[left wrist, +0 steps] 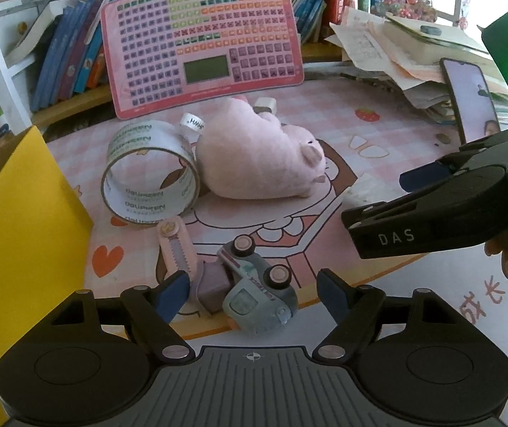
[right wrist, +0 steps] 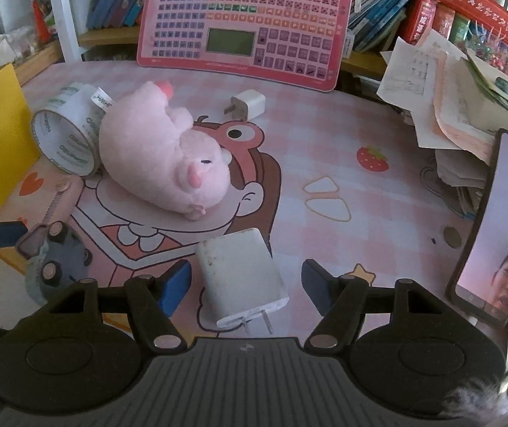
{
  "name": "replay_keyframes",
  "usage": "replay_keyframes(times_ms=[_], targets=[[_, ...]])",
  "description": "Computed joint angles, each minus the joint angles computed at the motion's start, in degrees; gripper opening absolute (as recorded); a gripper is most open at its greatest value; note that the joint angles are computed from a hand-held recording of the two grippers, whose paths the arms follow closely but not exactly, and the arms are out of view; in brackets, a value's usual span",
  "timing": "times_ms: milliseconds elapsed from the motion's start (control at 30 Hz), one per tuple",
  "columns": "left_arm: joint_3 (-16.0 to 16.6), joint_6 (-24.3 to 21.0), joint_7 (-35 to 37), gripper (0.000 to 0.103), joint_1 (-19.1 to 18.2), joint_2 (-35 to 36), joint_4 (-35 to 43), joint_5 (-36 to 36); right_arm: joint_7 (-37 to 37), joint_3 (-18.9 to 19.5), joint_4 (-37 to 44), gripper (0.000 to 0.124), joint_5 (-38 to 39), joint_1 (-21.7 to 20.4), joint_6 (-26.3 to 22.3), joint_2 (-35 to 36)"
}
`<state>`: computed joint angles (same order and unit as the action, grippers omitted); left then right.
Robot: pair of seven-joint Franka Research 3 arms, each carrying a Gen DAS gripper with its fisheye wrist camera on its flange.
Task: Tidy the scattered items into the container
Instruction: 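Grasp the grey toy car with the left tool while the right tool grasps the white charger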
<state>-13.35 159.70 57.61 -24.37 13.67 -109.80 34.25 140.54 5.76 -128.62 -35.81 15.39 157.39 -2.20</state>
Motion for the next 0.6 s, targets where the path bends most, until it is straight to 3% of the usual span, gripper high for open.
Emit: replay_keyframes(times_ms=[100, 233, 600], targets=[[-0.03, -0.51, 0.32, 0.073, -0.23, 0.45, 0.42, 0.21, -0.75, -0.19, 0.47, 0.064, 0.91, 0.09, 0.05, 0.7], [-0.35, -1.63, 1.69, 0.056, -0.35, 0.82, 0.7, -0.31, -2.1, -0.55, 0.42, 0.054, 2.63, 0.34, 0.88, 1.12], [-1.92, 1.6, 5.43, 0.054, 1.44, -1.79, -2.9, -5.79, -4.79, -0.22, -1.04, 0.042, 4.64, 0.53, 1.96, -0.38]])
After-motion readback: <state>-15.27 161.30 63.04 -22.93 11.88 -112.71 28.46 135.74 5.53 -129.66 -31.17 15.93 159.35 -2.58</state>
